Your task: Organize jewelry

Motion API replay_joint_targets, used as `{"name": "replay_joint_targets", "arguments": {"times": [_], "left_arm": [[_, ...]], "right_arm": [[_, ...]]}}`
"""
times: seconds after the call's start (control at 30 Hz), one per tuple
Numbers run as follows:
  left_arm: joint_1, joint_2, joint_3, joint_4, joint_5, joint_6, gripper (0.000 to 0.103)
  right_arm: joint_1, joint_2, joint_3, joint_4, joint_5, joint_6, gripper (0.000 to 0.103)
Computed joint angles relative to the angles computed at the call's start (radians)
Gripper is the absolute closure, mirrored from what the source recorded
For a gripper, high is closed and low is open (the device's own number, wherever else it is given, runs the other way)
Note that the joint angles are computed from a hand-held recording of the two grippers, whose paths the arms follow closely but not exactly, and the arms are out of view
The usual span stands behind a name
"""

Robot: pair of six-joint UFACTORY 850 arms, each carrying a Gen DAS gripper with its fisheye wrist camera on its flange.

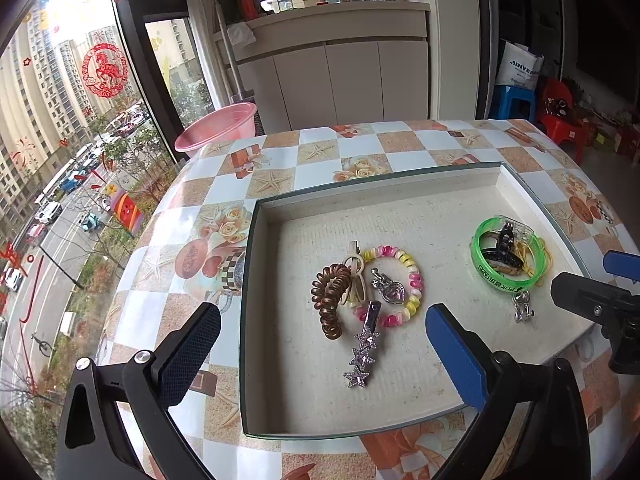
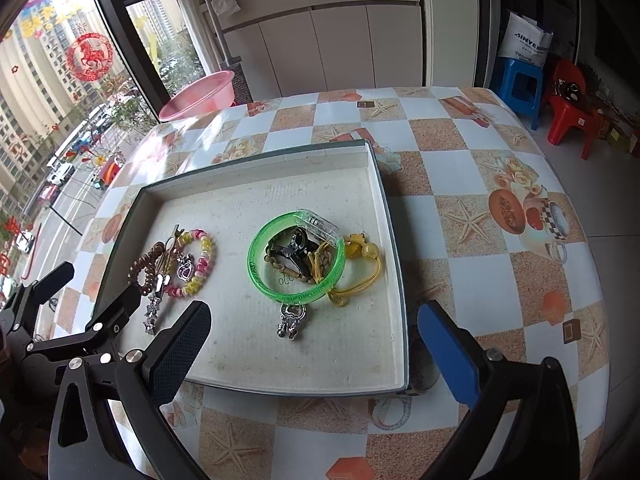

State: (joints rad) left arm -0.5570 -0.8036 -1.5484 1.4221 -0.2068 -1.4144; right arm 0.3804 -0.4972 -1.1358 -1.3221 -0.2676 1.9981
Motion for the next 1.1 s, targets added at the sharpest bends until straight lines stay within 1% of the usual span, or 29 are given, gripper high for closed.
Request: {"name": "replay_joint_targets", "arguments": {"times": [0.1,0.17,0.3,0.43,0.67,0.77,0.93,1.0,1.1], "left_arm": [[0.002,0.015,0.023,-0.008,0.005,0.000,0.000],[0.006,0.029,0.046,0.007,0.023,-0.024,0.000],[0.005,0.062,0.101,0.169,0.023,-0.191,0.000],[0.008,0.095,0.151,0.264,0.033,-0.300,0.000],[0.013,0.174,0.280,0.677,0.020,-0.748,0.000],[0.012,0.203,0.331,0.817,0.000,-0.908,0.000],[0.009,0.254,0.418,1.007,-0.053,-1.130,0.000],[0.007,0.271,0.452,1.055,-0.082,-1.192,0.000],[0.003,0.290,0.491,1.091,-0.107,-1.238,0.000]], "right_arm": [[0.006,-0.005,-0.010,0.135,-0.014,-0.145,0.000],[0.010,-0.003,-0.007,0.180,-0.009,-0.189,0.000],[0.025,0.012,0.017,0.100,-0.020,-0.098,0.000],[0.040,0.029,0.039,0.044,-0.038,-0.032,0.000],[0.093,0.067,0.090,-0.066,-0.115,0.094,0.000],[0.118,0.086,0.121,-0.122,-0.139,0.172,0.000],[0.164,0.114,0.170,-0.206,-0.180,0.295,0.000],[0.182,0.122,0.183,-0.224,-0.201,0.325,0.000],[0.209,0.134,0.202,-0.242,-0.228,0.361,0.000]]}}
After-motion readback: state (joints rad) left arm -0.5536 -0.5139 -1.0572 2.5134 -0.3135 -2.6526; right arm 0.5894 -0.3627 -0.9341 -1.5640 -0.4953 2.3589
